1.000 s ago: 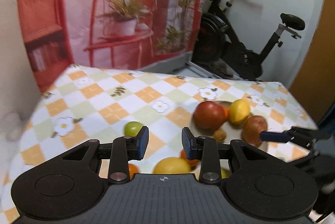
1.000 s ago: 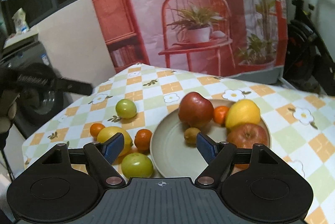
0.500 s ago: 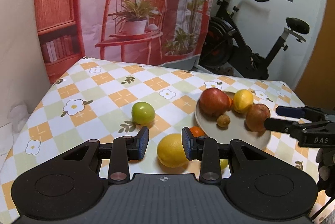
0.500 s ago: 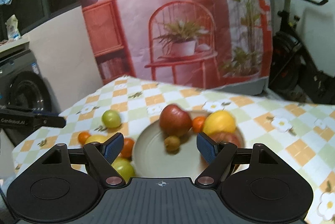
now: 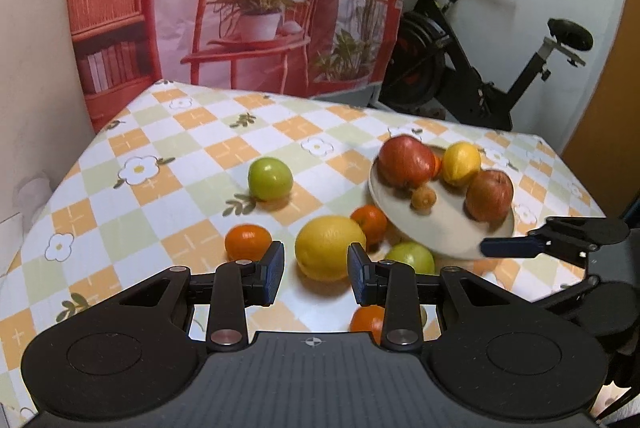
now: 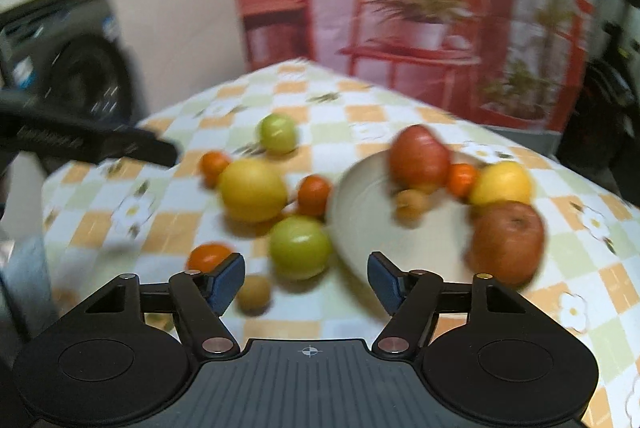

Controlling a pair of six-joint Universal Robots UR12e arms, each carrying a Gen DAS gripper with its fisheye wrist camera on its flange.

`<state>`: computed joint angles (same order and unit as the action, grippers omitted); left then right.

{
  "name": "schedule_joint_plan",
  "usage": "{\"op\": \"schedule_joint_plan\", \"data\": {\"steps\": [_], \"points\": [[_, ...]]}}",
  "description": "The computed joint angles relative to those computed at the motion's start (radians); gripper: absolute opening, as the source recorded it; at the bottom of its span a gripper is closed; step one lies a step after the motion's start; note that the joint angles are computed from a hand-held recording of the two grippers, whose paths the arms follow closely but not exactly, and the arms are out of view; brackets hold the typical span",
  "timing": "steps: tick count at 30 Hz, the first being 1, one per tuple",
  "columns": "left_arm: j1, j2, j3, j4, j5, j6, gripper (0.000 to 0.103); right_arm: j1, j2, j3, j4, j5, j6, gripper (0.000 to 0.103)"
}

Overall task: Organize fruits
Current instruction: 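Withdraw both tools from the plate toward the loose fruits on the table, then close the right tool on a small brown fruit while the left tool closes on a tangerine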

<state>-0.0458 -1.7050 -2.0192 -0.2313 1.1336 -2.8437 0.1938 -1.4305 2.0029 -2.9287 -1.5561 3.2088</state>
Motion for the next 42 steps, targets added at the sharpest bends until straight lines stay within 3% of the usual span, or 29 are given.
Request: {"op": "schedule_joint_plan", "data": {"steps": [4, 12, 20, 24, 28, 31, 42], "points": [[0.004, 0.001, 0.000, -0.015, -0.006, 0.015, 0.037, 0.010, 0.015, -0.020, 0.055, 0.047, -0.047, 0.047], [0.009, -0.002, 0.000, -0.031, -0.009, 0.008, 0.037, 0.000, 0.027, -0.024, 0.071, 0.106, -0.032, 0.034], [0.007, -0.004, 0.002, -0.051, -0.009, 0.013, 0.037, -0.014, 0.052, -0.036, 0.076, 0.138, -0.009, 0.033], [0.008, -0.006, 0.008, -0.077, -0.015, 0.014, 0.037, -0.018, 0.056, -0.033, 0.080, 0.156, -0.003, 0.025], [0.007, -0.007, 0.017, -0.124, -0.037, 0.038, 0.038, -0.027, 0.047, -0.014, 0.043, 0.167, 0.029, 0.025], [0.003, -0.008, 0.022, -0.164, -0.057, 0.066, 0.045, -0.039, 0.030, 0.010, -0.003, 0.172, 0.066, 0.025], [-0.028, -0.033, 0.045, -0.294, -0.030, 0.114, 0.047, -0.062, -0.020, 0.073, -0.109, 0.085, 0.134, 0.025]]}}
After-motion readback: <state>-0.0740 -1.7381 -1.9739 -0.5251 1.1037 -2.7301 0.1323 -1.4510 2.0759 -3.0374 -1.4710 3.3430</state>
